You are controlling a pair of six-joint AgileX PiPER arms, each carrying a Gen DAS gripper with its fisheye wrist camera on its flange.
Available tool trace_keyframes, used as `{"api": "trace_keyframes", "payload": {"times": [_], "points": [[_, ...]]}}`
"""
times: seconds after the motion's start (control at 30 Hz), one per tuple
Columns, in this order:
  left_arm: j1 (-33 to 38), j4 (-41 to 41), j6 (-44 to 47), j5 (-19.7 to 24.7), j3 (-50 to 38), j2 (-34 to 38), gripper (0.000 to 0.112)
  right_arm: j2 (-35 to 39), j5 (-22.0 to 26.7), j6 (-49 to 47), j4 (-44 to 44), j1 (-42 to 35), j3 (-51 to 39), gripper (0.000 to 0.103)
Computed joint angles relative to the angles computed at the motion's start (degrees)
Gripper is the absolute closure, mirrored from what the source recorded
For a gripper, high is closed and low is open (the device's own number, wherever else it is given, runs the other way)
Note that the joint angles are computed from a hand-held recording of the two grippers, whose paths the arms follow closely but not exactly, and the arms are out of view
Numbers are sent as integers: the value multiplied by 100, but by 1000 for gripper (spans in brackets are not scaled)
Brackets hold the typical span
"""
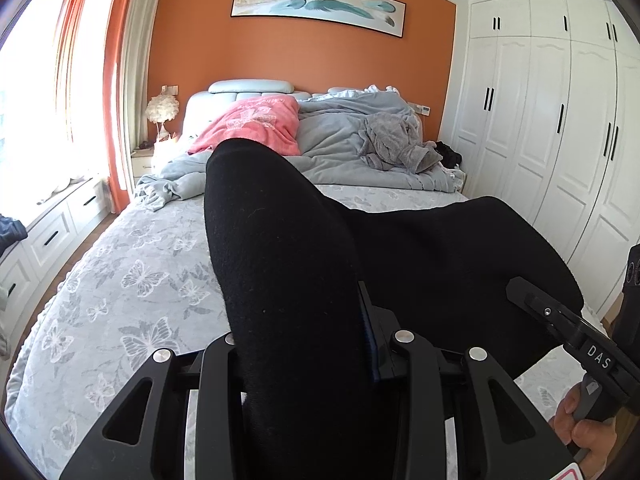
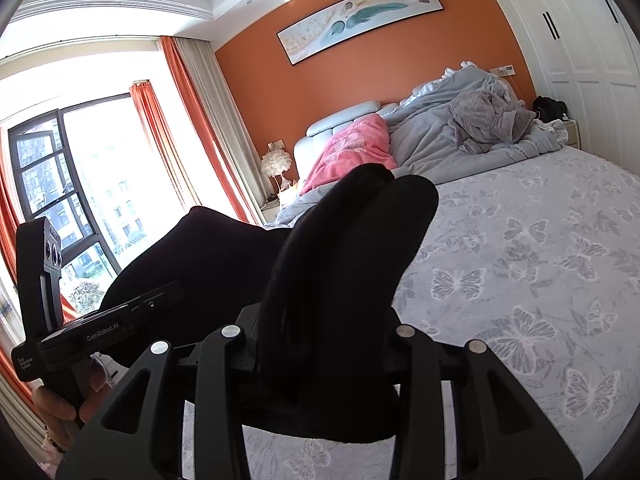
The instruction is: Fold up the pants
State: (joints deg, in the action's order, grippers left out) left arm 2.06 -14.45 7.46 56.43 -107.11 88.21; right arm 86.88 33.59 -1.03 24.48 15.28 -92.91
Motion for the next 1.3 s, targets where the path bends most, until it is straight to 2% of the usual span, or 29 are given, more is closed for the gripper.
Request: {"api": "trace_keyframes", "payload": {"times": [0.17,0.43,0.57,0.67,0.7,0.73,0.77,0.8,0.83,0.87,0.93,0.97,1.03,1.17,1.3], "points": [[179,-271,213,-29,-371,504,81,570,149,-545,620,-250,-447,69],[424,-635,379,-46,-1267,1638,81,1803,337,-839,738,-363,-1505,68],[394,-644,562,-429,-1310,2117,80,2485,274,-1047,1026,-461,-1814,67],[491,-973,649,-854,-1197,2614,69,3344,563,-596,449,-536,-2409,54],[497,-865,451,-972,-1184,2839,56,3615,703,-102,-124,-525,-2586,47],[500,-529,132,-1083,-1179,3116,47,3788,779,213,-608,-565,-2546,46],[501,-44,-260,-1178,-1172,3347,47,3780,764,384,-863,-644,-2296,46],[606,212,-480,-1065,-1206,3578,50,3639,672,420,-889,-748,-1918,46],[747,238,-600,-752,-1363,3776,51,3350,422,230,-686,-844,-1402,46],[918,35,-637,-608,-1306,3807,51,3046,177,-189,-254,-962,-908,46],[1315,-802,-214,-950,-614,3467,51,2625,15,-680,-43,-1006,-449,46],[1394,-979,-19,-1060,-405,3324,51,2549,101,-766,-22,-976,-479,45],[1351,-1042,92,-977,-360,3193,46,2583,255,-778,25,-875,-692,36],[996,-959,-96,-514,-680,3340,43,3105,567,-551,-53,-622,-1446,35],[620,-455,-177,-1109,-11,3026,43,3748,1145,-109,-327,-473,-2291,35]]}}
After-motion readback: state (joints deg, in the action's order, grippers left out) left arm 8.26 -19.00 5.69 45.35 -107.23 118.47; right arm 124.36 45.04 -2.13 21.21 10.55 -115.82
